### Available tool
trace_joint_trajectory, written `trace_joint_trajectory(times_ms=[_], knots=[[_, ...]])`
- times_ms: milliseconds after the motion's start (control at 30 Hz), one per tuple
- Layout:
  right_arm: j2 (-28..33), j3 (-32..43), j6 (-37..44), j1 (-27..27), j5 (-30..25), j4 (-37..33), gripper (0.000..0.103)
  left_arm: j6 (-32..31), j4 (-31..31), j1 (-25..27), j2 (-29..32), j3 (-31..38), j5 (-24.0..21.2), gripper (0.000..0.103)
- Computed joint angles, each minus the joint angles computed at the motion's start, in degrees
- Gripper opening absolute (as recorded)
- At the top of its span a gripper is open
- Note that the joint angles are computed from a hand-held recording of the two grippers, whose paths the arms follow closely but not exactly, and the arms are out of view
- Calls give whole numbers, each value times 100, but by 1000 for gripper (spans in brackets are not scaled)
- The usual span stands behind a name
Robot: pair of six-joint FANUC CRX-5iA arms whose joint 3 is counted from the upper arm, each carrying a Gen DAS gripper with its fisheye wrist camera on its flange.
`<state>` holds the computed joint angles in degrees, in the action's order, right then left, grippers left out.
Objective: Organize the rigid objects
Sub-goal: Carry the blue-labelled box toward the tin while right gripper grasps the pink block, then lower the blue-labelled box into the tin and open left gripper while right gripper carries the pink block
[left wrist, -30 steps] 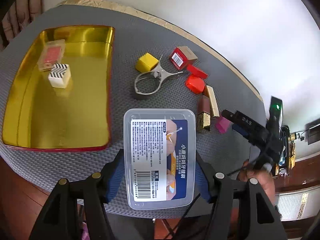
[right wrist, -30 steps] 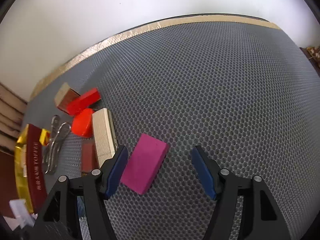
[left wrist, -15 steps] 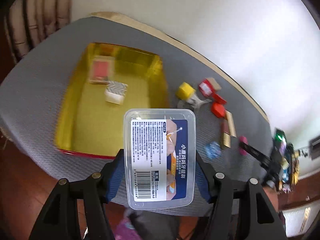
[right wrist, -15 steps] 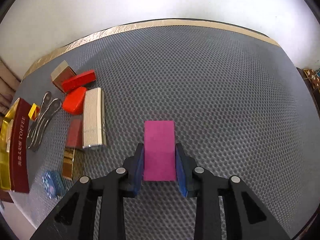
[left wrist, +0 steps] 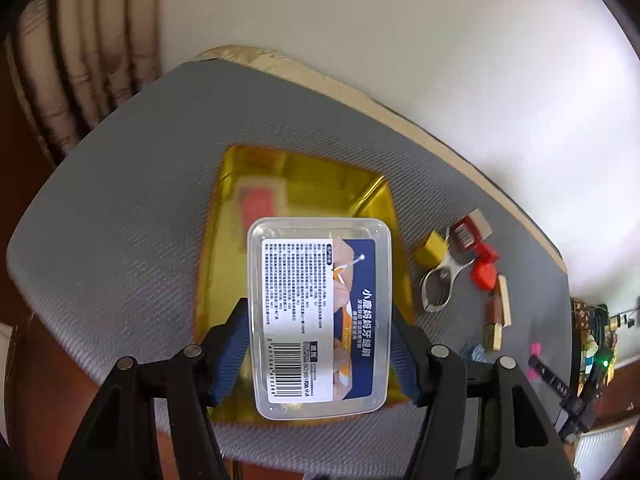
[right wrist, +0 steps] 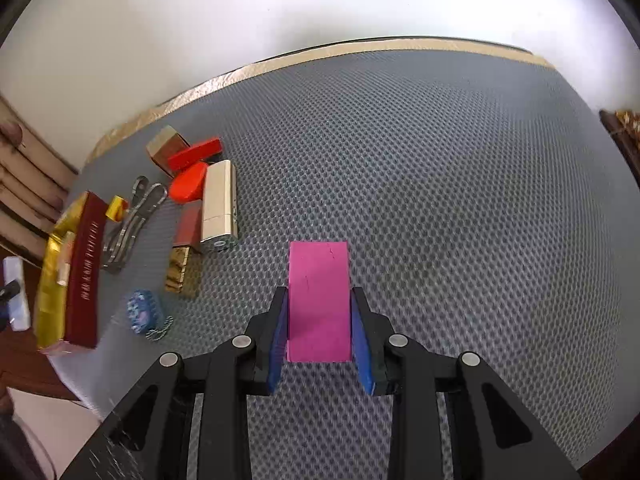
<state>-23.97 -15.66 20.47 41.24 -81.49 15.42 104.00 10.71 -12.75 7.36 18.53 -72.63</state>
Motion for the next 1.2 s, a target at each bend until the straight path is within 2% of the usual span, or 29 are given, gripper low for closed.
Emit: trace_joint_trajectory(times_ms=[300, 633, 733, 800, 833, 867, 933, 1000, 1200], knots=[[-365, -40, -194, 42, 18, -150, 28, 238, -185, -272, 1468, 1494, -367, 65], [-460, 25, -92, 26, 33, -227, 28, 189, -646, -359, 2104, 2255, -667, 65], [-418, 60, -121, 109, 63, -201, 28, 373, -1171, -514, 2062, 2442, -748, 65], [-382, 114, -147, 176, 76, -163, 28, 521, -1159, -471, 1701, 2009, -378, 65], [-354, 168, -148, 209, 90, -150, 28, 681, -1121, -419, 1316, 1543, 12, 65], [-321, 229, -128, 235, 102, -136, 28, 857, -1211, -407, 1077, 1317, 170, 65], [-206, 367, -107, 329, 124, -62, 28, 1321, -1345, -330, 552, 840, 299, 65], [-60, 568, -14, 394, 223, -40, 28, 1531, -1127, -125, 20, 190, 446, 65], [689, 1457, 642, 469, 703, -440, 28, 1837, -1448, 83, -1099, -1027, 225, 65]])
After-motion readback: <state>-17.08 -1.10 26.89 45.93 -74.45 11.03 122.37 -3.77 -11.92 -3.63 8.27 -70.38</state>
